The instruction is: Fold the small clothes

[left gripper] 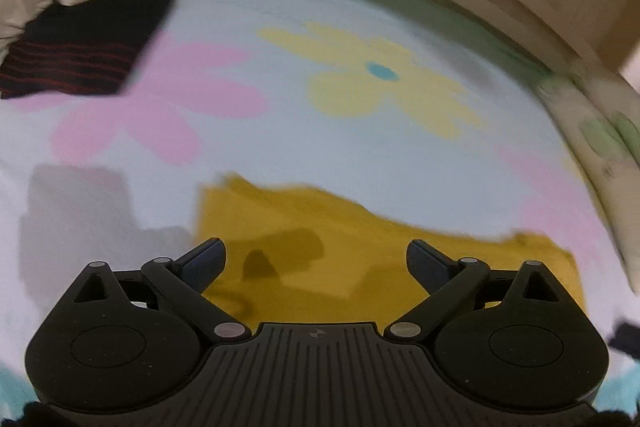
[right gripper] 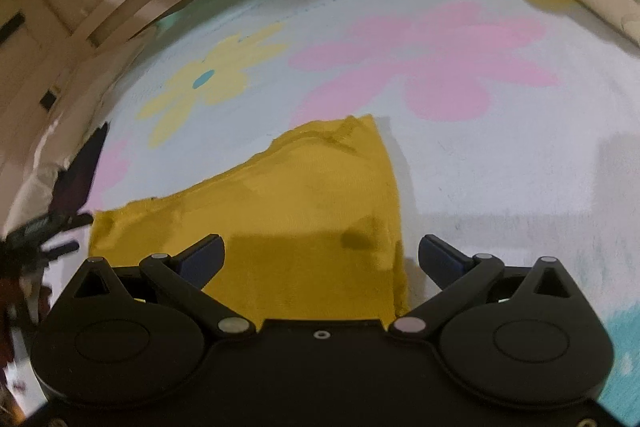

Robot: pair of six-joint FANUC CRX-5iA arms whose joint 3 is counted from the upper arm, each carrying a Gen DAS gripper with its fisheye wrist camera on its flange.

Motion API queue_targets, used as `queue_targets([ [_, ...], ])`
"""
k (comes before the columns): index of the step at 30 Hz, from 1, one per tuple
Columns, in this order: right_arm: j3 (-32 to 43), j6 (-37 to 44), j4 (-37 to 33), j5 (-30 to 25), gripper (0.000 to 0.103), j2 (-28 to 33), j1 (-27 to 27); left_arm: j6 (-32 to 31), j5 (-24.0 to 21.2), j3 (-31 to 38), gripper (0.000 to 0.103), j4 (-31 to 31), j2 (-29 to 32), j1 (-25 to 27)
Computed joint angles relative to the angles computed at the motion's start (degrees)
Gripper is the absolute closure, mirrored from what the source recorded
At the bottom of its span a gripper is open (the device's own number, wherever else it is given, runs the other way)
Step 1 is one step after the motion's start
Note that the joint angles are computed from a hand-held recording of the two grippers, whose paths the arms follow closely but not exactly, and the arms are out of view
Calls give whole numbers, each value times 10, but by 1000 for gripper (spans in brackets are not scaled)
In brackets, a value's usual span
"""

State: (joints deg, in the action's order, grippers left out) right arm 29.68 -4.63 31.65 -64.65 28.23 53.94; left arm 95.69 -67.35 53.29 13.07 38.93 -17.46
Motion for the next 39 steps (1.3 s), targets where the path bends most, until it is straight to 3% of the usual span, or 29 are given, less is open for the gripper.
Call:
queue_targets([
  [5, -37, -42, 1, 17, 0, -24, 0, -52, -21, -45, 5, -19, -35, -43],
  [11, -33, -20, -20, 14, 0, -25, 2, -84, -37, -95, 5, -18, -62, -77],
  [15, -30, -9, -26, 17, 0, -26, 4, -51, -101, -42, 5, -76, -33, -100],
  [26, -17, 47, -113, 16, 0, -18, -3, -44, -82, -46, 0, -126, -35, -117],
  [33, -77, -16, -89, 69, 0, -47, 0, -38, -86, -40, 0, -132, -33, -121],
  [35, -98, -40, -78, 87, 0, -57, 1, -57, -110, -14, 0, -127, -18, -120],
  [37, -116, -60, -65, 102, 0, -65, 3, -61, -142, 22, 4, -121, 0, -117],
  [39, -128, -66, -56, 112, 0, -69, 4, -39, -146, 37, 18, -118, 5, -114],
])
